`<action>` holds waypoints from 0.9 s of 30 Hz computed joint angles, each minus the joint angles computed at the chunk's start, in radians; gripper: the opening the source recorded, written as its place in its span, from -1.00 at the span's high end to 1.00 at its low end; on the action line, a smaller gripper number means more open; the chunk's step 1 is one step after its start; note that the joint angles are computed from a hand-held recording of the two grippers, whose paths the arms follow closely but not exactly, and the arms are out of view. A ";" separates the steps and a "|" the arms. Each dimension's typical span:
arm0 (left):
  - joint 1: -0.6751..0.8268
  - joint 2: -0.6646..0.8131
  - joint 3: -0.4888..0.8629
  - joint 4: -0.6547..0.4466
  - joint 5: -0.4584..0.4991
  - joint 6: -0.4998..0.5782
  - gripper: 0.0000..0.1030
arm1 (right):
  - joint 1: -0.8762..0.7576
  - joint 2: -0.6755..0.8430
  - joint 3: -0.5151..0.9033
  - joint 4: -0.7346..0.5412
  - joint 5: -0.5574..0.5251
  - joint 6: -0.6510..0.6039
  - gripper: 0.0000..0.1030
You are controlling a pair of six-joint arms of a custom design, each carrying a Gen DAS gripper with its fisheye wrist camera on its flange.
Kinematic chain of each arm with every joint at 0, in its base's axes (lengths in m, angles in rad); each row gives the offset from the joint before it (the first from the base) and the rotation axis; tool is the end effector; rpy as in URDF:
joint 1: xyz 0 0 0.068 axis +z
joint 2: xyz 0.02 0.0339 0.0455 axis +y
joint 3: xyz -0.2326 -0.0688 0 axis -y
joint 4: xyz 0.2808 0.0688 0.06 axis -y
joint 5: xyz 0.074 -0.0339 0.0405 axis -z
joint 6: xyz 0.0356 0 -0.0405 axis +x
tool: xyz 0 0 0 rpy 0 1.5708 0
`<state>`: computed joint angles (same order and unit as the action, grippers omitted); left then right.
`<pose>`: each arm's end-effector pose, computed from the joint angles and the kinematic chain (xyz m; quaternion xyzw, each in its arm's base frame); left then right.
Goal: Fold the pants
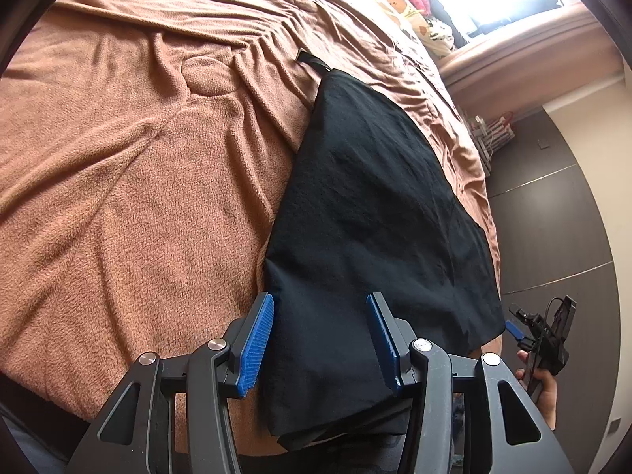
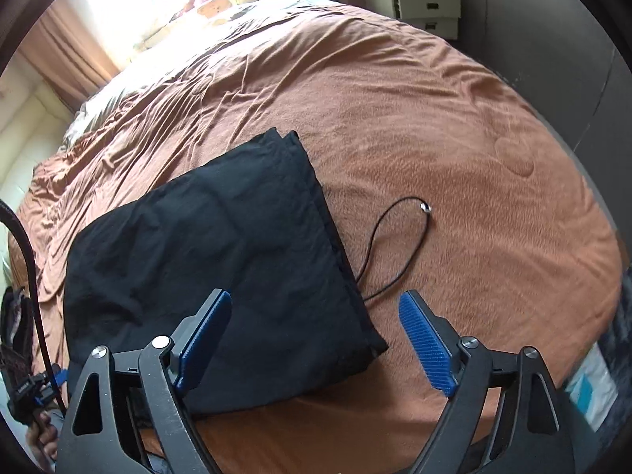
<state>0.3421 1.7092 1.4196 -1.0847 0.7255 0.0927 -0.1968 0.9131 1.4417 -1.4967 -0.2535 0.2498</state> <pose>0.3452 0.0978 0.2225 -0.0812 0.9275 -0.3250 0.1657 0.1503 -0.0209 0.4017 0.1732 0.9321 0.1285 0.2911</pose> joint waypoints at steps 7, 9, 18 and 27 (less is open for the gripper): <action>0.010 -0.037 -0.036 -0.034 -0.018 0.044 0.02 | -0.168 -0.112 -0.134 -0.001 -0.203 -0.025 -0.69; 0.014 -0.049 -0.048 -0.041 -0.024 0.051 0.02 | -0.183 -0.137 -0.171 0.013 -0.203 -0.004 -0.69; 0.038 -0.096 -0.096 -0.069 -0.041 0.092 0.02 | -0.381 -0.175 -0.279 0.030 -0.369 -0.029 -0.35; 0.003 -0.110 -0.135 -0.093 -0.053 0.111 0.02 | -0.324 -0.277 -0.248 0.003 -0.274 0.019 0.57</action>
<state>0.3451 1.5994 1.2850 -1.1781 0.6722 0.2037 -0.5209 0.6359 1.1940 -1.4936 -0.5272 0.2690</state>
